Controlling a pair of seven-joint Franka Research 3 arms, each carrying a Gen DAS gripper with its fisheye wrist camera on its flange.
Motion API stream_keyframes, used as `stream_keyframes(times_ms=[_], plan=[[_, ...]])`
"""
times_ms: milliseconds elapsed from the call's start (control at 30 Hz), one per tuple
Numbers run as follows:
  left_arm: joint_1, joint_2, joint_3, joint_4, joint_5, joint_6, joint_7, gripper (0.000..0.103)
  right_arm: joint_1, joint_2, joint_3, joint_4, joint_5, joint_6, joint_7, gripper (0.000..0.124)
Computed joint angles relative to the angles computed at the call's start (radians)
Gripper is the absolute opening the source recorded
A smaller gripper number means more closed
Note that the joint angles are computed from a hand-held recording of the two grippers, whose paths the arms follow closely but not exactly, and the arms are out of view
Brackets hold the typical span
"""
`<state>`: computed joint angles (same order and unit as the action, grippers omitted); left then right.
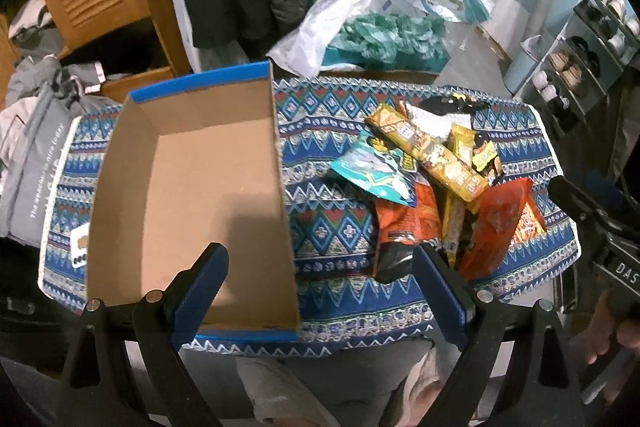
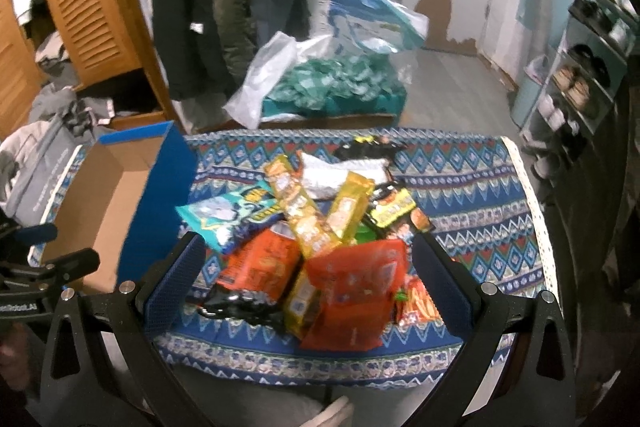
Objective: Organize snacks
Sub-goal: 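Lower the right gripper onto the large orange bag and close it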
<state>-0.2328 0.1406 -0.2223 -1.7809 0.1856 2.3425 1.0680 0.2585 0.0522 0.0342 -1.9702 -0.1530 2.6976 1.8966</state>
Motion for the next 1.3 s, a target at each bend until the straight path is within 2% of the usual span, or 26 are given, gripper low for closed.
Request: stream_keyframes(times_ms=[167,633,1133,1300], plan=[[-0.012,0.033,-0.005,0.019,0.009,0.007,-0.007,0.094,-0.009,0.007,-0.016,-0.031,-0.059,0.019,0.046,0.101],[-0.052,0.157,-0.002,0.111,0.052,-0.030,-0.060,0.094,-0.024,0.081,-0.028,-0.061,0.041,-0.020,0.012,0.101],[-0.066,0.231,0.000,0.182,0.054,-0.073,-0.063,0.094,0.027,0.199,-0.070,-0.006,-0.004,-0.025,0.047,0.101],[-0.069,0.240,0.003,0.193,0.063,-0.067,-0.068,0.094,0.025,0.230,-0.069,0.008,0.016,-0.011,0.017,0.079]])
